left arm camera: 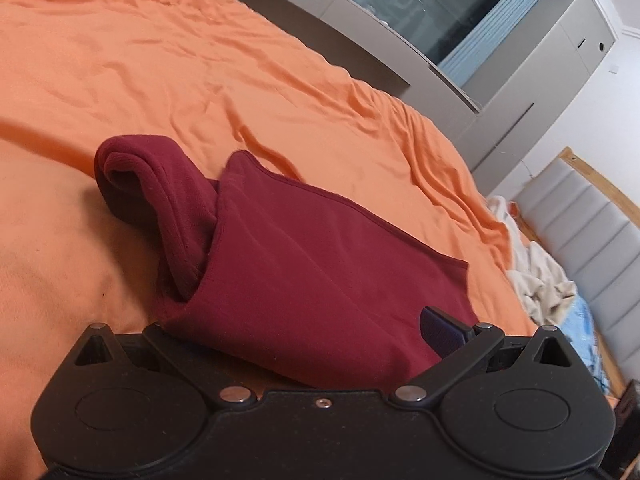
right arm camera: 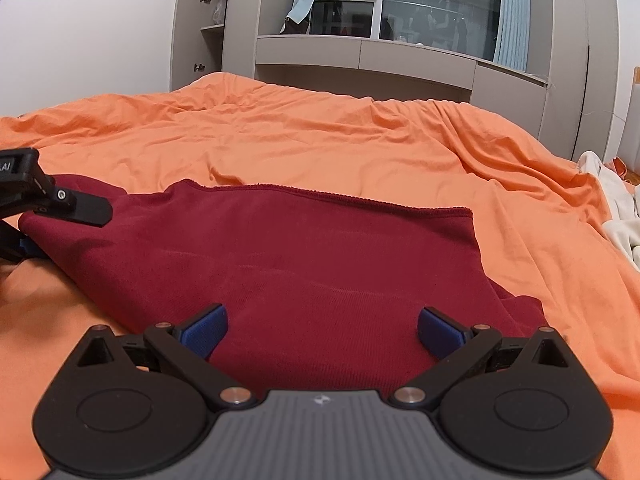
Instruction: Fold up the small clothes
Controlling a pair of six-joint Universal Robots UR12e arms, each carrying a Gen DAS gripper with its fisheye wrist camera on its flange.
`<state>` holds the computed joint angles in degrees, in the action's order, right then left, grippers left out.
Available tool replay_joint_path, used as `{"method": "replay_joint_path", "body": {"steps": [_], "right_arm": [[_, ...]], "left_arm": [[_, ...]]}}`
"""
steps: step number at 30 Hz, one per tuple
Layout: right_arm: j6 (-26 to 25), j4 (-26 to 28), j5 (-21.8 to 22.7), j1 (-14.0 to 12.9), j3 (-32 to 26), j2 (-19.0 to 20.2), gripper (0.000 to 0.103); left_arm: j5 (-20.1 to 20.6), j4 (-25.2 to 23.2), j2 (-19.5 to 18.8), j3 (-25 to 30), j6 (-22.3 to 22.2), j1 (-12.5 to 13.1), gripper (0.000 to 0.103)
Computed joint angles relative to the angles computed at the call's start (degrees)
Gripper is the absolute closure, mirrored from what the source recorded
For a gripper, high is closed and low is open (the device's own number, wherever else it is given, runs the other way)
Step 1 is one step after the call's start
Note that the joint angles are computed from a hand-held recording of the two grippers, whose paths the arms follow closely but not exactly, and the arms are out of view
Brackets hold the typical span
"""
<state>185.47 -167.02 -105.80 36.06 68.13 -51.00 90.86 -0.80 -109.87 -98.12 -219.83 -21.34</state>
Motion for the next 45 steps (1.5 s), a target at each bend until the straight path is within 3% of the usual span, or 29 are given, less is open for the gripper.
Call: {"method": "replay_joint_path", "body": {"steps": [4, 14, 21, 32, 38, 45], "right_arm": [[0.0, 0.2, 0.1, 0.0, -0.1, 0.1, 0.000], [-0.7, -2.3, -0.6, 0.2, 0.0, 0.2, 0.000], [-1.4, -0.5, -0.5, 0.5, -1.3, 1.0, 0.000], [-0.4, 0.6, 0.7, 0.2, -1.0, 0.8, 0.000], [-0.6, 0.6, 0.4, 0.3, -1.1, 0.9, 0.000], [-0.8, 0.4, 0.2, 0.4, -0.9, 0.8, 0.000]], "left_arm": [[2.5, -1.0, -0.3, 0.6, 1.9, -0.8, 0.001], [3.5, -0.4, -0.3, 0.3, 2.9, -1.3, 0.001], [5.3, 5.3, -0.7, -0.6, -4.4, -1.3, 0.001], [13.5, 3.5, -1.8, 1.7, -11.5, -2.7, 0.003], [19.4, 1.8, -2.3, 2.3, -12.5, -3.8, 0.023], [22.9, 2.4, -2.4, 2.0, -16.0, -4.1, 0.056]]}}
